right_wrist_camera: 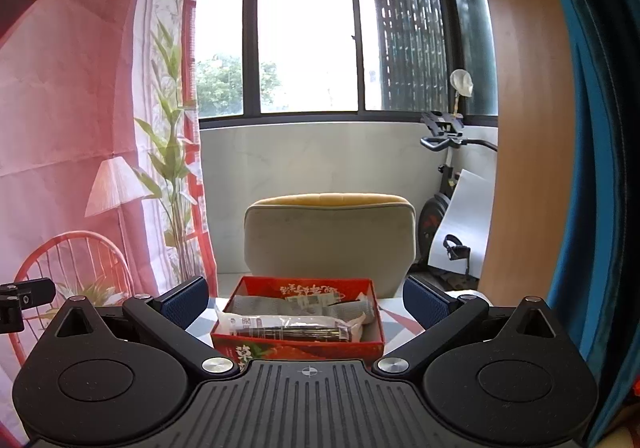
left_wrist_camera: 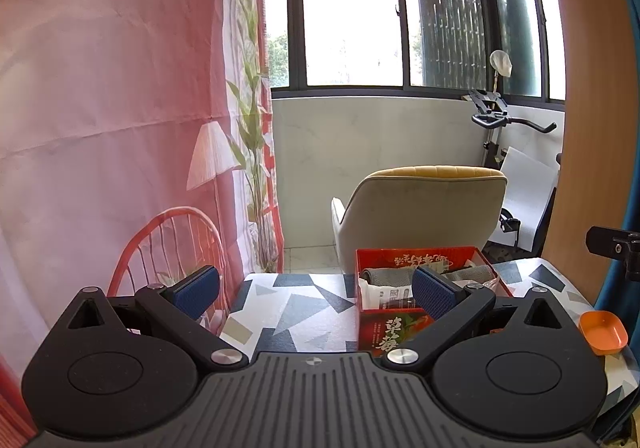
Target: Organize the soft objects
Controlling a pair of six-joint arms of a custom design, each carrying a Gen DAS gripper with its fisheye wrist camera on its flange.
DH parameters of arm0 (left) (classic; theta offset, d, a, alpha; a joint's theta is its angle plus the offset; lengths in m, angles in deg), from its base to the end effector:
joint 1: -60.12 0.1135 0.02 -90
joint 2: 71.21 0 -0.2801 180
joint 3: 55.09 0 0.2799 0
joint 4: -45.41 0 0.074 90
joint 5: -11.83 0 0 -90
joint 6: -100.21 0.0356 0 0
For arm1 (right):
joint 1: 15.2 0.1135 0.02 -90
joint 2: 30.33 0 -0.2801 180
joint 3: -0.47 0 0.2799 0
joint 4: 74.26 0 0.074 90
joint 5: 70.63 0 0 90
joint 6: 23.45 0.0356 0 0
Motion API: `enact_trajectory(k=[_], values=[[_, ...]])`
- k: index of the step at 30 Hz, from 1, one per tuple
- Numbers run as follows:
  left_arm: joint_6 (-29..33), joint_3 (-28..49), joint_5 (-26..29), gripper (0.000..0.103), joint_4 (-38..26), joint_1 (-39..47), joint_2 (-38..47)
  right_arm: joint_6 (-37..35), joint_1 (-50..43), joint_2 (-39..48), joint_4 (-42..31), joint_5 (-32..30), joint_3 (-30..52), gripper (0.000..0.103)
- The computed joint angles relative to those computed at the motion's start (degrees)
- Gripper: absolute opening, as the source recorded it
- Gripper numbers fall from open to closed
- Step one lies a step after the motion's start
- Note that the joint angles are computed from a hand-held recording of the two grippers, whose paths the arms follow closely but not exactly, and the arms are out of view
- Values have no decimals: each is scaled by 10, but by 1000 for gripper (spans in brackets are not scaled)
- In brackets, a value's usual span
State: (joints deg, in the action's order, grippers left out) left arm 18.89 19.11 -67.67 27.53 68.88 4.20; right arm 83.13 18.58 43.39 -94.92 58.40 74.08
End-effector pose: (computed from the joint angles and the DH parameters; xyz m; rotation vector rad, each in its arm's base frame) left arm 0.3294 0.0442 0.3430 0.1226 1.8944 0.0325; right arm 0.2755 0.1573 0.3458 0.1660 1.8427 -0.0486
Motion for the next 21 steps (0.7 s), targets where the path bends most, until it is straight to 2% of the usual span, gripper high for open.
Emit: enact_trajectory(k=[21], values=[[-1, -1, -5, 103, 0, 5, 1, 5, -11, 3, -4, -22, -2, 103]])
